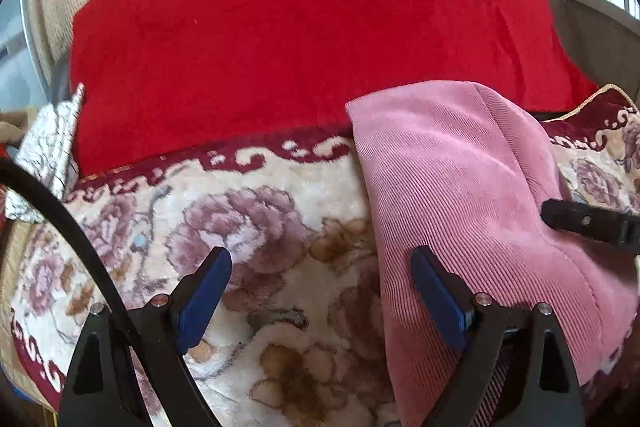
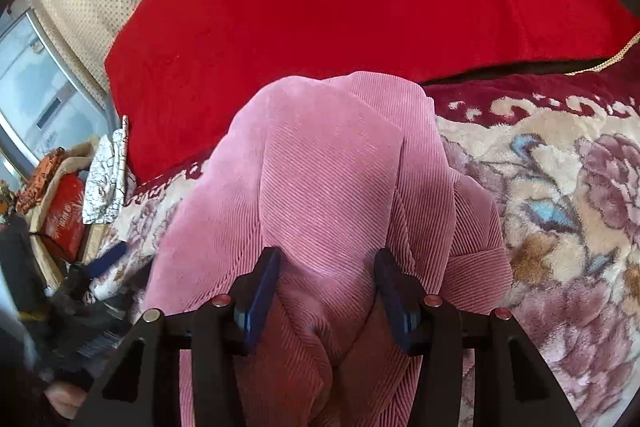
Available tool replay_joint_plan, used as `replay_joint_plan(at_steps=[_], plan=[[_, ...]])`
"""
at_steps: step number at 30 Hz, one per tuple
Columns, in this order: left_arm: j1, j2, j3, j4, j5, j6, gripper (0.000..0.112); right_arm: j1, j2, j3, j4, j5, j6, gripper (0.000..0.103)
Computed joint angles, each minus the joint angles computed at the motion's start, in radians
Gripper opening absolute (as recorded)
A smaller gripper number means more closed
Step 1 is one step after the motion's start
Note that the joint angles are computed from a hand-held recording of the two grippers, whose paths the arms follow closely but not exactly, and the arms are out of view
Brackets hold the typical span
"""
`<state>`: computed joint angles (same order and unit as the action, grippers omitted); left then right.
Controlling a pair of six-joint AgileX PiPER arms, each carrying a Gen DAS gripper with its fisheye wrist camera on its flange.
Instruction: Fold large clothes
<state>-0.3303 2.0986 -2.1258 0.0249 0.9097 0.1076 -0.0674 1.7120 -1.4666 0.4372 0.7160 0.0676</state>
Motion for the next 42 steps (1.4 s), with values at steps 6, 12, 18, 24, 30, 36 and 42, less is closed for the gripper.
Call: replay_joint_plan(at_steps=[6, 12, 18, 24, 30, 36, 42], plan=[[0.085, 0.005, -0.061, -0.265, 0.066, 0.124, 0.091, -0.111, -0.021, 0.021, 0.152, 0.033, -0.110, 0.064], [0.135, 0.055, -0.164, -0.458, 0.193, 0.222, 0.091, -0.245, -0.001, 0.056, 0.352, 0.101, -0.214, 0.074], [0.083, -0.024, -0.030, -0.331, 0.018, 0.197, 0.091, -0.236, -0.085, 0.133, 0.398, -0.002, -0.315, 0.074], [0.022, -0.024, -0.015, -0.099, -0.040, 0.063, 0.091, -0.058, -0.156, 0.146, 0.196, -0.140, -0.274, 0.071], [0.024, -0.039, 0.011, -0.035, -0.062, 0.033, 0.091, 0.033, -0.023, 0.061, 0.013, -0.041, -0.093, 0.063], [0.023, -0.040, 0.014, -0.017, -0.060, 0.032, 0.091, 0.071, -0.029, 0.058, -0.084, -0.063, 0.012, 0.064], [0.016, -0.030, 0.003, 0.015, -0.043, 0.018, 0.091, 0.181, -0.009, 0.005, -0.401, -0.045, 0.294, 0.066]])
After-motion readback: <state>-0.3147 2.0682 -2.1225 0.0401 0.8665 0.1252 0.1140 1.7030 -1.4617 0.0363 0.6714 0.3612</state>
